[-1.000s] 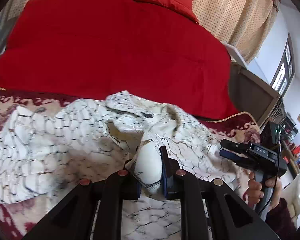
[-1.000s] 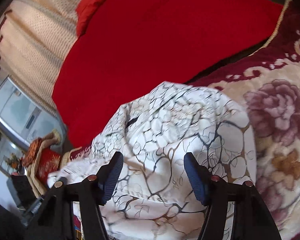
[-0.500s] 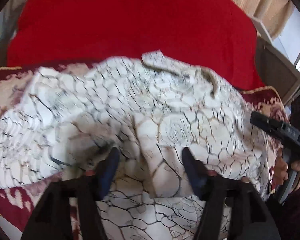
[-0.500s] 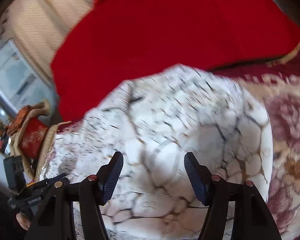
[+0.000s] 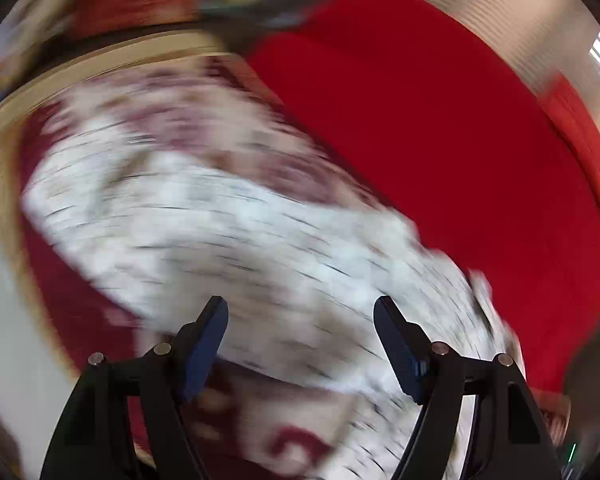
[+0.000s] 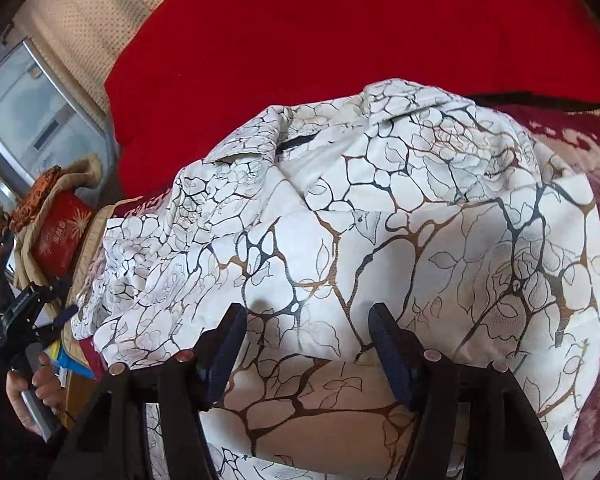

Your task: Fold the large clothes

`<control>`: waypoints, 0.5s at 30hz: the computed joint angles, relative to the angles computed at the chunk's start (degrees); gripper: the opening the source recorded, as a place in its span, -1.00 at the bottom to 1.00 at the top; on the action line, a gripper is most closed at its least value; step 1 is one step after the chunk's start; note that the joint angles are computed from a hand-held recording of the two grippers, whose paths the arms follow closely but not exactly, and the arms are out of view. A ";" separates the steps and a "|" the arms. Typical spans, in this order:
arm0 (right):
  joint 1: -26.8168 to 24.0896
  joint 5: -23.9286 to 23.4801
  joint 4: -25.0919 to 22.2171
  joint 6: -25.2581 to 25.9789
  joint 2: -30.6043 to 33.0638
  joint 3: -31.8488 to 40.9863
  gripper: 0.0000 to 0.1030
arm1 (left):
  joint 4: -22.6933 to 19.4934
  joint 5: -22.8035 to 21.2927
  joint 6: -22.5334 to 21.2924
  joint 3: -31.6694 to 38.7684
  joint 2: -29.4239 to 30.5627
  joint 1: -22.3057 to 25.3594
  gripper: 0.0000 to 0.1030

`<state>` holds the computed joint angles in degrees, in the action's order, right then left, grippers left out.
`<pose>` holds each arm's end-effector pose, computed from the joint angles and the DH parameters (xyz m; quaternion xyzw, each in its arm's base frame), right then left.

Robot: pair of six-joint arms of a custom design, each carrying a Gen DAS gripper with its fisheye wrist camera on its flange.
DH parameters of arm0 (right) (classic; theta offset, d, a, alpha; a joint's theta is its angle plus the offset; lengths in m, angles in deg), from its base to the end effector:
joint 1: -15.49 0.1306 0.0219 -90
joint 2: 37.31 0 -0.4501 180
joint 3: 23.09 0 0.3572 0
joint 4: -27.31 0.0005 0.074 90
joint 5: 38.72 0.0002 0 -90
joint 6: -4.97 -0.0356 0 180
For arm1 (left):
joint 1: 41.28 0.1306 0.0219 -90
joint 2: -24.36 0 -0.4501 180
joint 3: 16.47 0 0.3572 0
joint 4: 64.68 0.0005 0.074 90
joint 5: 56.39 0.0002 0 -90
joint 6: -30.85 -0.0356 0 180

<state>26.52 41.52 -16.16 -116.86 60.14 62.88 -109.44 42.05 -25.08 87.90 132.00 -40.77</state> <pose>0.4826 0.0997 0.4164 0.1463 0.9391 0.1851 0.2496 0.5878 -0.0005 0.4578 -0.2516 0.8969 -0.1689 0.3221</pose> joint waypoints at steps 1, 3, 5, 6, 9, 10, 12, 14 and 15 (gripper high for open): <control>0.12 0.34 -0.08 0.17 0.02 0.07 0.32 | -0.17 -1.56 2.48 -0.36 -0.10 1.24 0.47; 0.45 1.05 -0.82 0.63 -0.02 0.48 0.32 | -0.56 -4.35 6.93 -1.49 -0.35 4.08 0.49; 0.63 1.44 -1.10 0.93 0.03 0.67 0.32 | -1.66 -4.02 12.08 -2.31 0.02 7.07 0.49; 0.64 1.44 -1.10 1.03 0.05 0.67 0.32 | -0.63 -2.84 14.58 -3.41 0.00 8.09 0.49; 0.35 0.83 -0.71 0.80 0.15 0.53 0.32 | 2.86 3.92 19.97 -5.96 0.79 10.82 0.49; 0.28 0.68 -0.59 0.67 0.18 0.50 0.32 | 4.04 6.11 21.23 -6.60 1.14 11.43 0.47; 0.21 0.63 -0.47 0.76 0.22 0.44 0.32 | 6.74 9.11 23.68 -8.04 1.42 12.28 0.46; 0.16 0.39 -0.88 1.14 0.28 0.60 0.32 | 9.72 9.45 24.76 -9.28 1.27 12.47 0.42; 0.15 0.40 -0.92 1.23 0.29 0.63 0.32 | 10.38 9.57 24.28 -9.33 1.32 12.73 0.25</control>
<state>26.67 41.92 -17.08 -115.64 60.43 63.51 -99.06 51.63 -0.80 78.57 133.31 -28.04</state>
